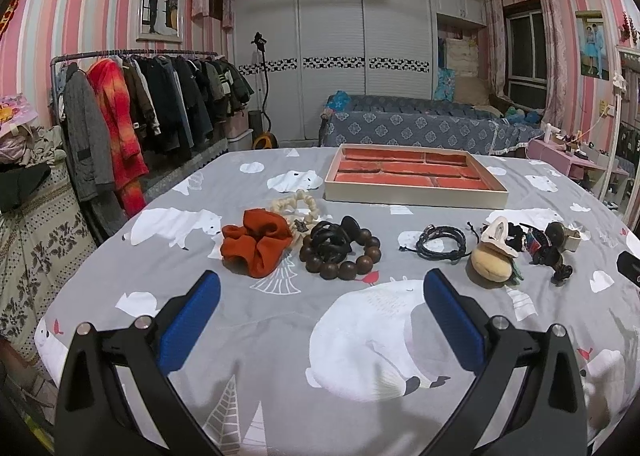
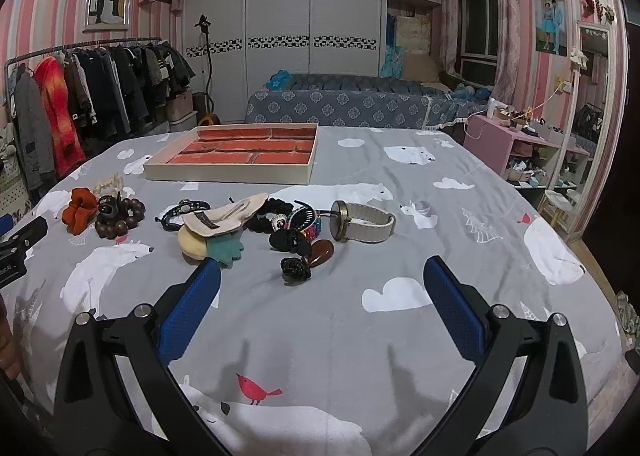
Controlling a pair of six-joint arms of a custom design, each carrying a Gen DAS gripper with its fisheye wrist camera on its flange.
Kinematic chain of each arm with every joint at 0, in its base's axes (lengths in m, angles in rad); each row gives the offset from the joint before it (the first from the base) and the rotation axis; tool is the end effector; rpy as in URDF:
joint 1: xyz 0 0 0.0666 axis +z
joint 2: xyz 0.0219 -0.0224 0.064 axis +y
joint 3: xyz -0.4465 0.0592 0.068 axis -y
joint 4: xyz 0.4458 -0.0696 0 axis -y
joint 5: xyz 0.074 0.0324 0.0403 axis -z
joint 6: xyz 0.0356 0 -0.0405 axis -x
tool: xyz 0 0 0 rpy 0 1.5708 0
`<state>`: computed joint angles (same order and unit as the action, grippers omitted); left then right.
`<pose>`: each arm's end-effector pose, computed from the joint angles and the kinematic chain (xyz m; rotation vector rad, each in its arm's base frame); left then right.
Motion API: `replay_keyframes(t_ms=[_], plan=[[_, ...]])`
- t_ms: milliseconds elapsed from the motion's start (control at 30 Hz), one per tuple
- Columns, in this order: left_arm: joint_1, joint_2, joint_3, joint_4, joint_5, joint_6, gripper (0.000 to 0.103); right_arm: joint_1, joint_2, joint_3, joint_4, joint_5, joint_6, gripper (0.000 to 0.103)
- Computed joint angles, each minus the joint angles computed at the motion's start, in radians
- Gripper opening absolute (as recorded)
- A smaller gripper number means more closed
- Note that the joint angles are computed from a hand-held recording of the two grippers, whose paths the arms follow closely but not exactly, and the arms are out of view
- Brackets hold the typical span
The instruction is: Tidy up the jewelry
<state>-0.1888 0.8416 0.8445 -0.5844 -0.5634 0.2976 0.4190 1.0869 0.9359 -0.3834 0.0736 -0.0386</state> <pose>0.3058 -0.0395 0.4528 -0.4296 2.0229 0.3085 0.3751 0.1637 0.4345 -0.3553 2.0796 0.1971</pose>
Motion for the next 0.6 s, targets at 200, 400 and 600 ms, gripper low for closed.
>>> replay_keyframes(t_ms=[200,400,600], plan=[[-0.005,-0.008,0.001,-0.001,-0.005,-0.006,0.099,0.003,-0.008,-0.003,0.001,0.004,0.002,0.099],[-0.010,-0.009,0.004,0.000,-0.010,-0.009,0.099,0.007,-0.013,-0.004,0.001,0.007,0.004,0.099],[-0.014,-0.010,0.005,-0.008,-0.011,-0.005,0.099,0.004,-0.020,-0.005,-0.001,0.007,0.002,0.099]])
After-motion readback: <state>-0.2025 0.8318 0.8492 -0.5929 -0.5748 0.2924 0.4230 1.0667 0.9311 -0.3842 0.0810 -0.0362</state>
